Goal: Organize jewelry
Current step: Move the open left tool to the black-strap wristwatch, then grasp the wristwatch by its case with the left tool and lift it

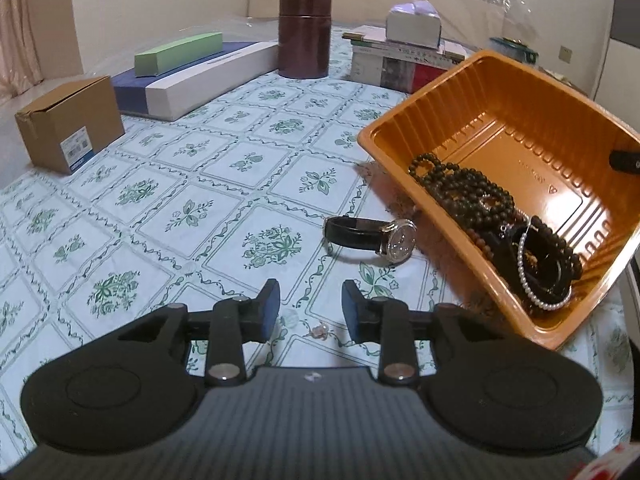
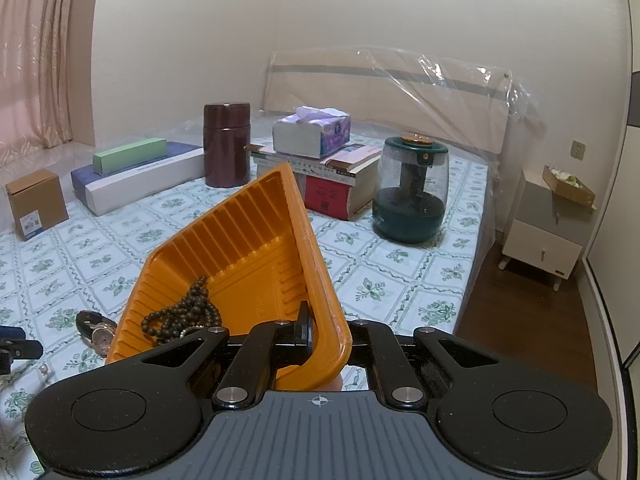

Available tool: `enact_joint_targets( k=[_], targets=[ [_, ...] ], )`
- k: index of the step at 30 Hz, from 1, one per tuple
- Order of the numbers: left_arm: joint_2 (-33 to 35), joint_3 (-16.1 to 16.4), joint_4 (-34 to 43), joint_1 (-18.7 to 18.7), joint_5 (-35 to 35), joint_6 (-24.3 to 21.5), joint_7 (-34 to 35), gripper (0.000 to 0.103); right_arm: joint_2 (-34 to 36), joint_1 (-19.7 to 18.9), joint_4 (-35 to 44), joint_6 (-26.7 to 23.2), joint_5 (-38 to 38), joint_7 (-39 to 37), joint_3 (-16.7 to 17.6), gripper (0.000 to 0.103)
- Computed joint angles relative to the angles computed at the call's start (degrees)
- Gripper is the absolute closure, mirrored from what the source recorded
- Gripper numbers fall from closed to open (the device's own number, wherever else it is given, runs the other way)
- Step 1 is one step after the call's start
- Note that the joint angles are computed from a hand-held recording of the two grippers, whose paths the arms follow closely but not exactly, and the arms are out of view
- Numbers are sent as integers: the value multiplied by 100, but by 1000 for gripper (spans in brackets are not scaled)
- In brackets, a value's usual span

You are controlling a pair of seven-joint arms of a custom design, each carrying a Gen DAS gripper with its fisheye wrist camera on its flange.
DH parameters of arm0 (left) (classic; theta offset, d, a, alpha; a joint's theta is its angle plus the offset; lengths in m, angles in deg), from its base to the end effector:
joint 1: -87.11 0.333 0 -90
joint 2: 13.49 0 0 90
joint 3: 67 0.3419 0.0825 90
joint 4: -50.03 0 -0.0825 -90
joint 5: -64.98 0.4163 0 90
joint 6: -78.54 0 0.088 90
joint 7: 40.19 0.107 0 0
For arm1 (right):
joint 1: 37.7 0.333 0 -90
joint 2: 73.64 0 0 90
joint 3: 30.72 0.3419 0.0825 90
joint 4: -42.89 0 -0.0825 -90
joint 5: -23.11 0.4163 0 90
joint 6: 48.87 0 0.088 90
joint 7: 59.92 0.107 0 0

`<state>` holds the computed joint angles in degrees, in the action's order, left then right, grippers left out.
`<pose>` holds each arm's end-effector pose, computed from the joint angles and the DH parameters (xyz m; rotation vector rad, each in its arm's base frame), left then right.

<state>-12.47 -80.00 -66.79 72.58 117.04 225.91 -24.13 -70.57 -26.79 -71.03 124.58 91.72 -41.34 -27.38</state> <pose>0.5455 -0.2981 0.4969 -1.8538 1.5904 -0.6933 0.6234 0.0854 0.5261 -1.7779 1.2300 -0.7094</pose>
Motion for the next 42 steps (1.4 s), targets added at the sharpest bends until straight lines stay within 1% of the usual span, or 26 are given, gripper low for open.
enact_joint_targets(
  k=[9,14,21,26,29,33,35,37,38,42],
  targets=[
    [137,27,115,1,95,65,420,70,18,-5,6,22,2,5,6,96],
    [248,53,212,-13,290,89,866,69,23,-3,21,43,12,-12,8,96],
    [521,92,451,-109,893,0,1988,69,33,11,45,101,66,-3,28,95],
    [772,122,640,-261,1484,-154,3088,69,74,19,82,131,-35,105,36,95],
    [905,155,717,-306,1590,-113,3693,67,90,17,90,152,-67,141,46,95],
    [1046,241,818,-372,1888,-66,4143,67,105,14,89,184,-70,154,68,95],
    [1096,274,861,-389,2008,-3,4328,68,105,9,89,181,-74,155,71,95],
    [1130,294,890,-404,2064,21,4516,72,104,8,86,181,-82,163,73,95],
    [1143,296,902,-400,2034,48,4635,78,104,7,86,181,-82,163,73,95],
    [1107,294,867,-397,1787,53,4756,82,107,5,83,190,-88,173,76,95]
  ],
)
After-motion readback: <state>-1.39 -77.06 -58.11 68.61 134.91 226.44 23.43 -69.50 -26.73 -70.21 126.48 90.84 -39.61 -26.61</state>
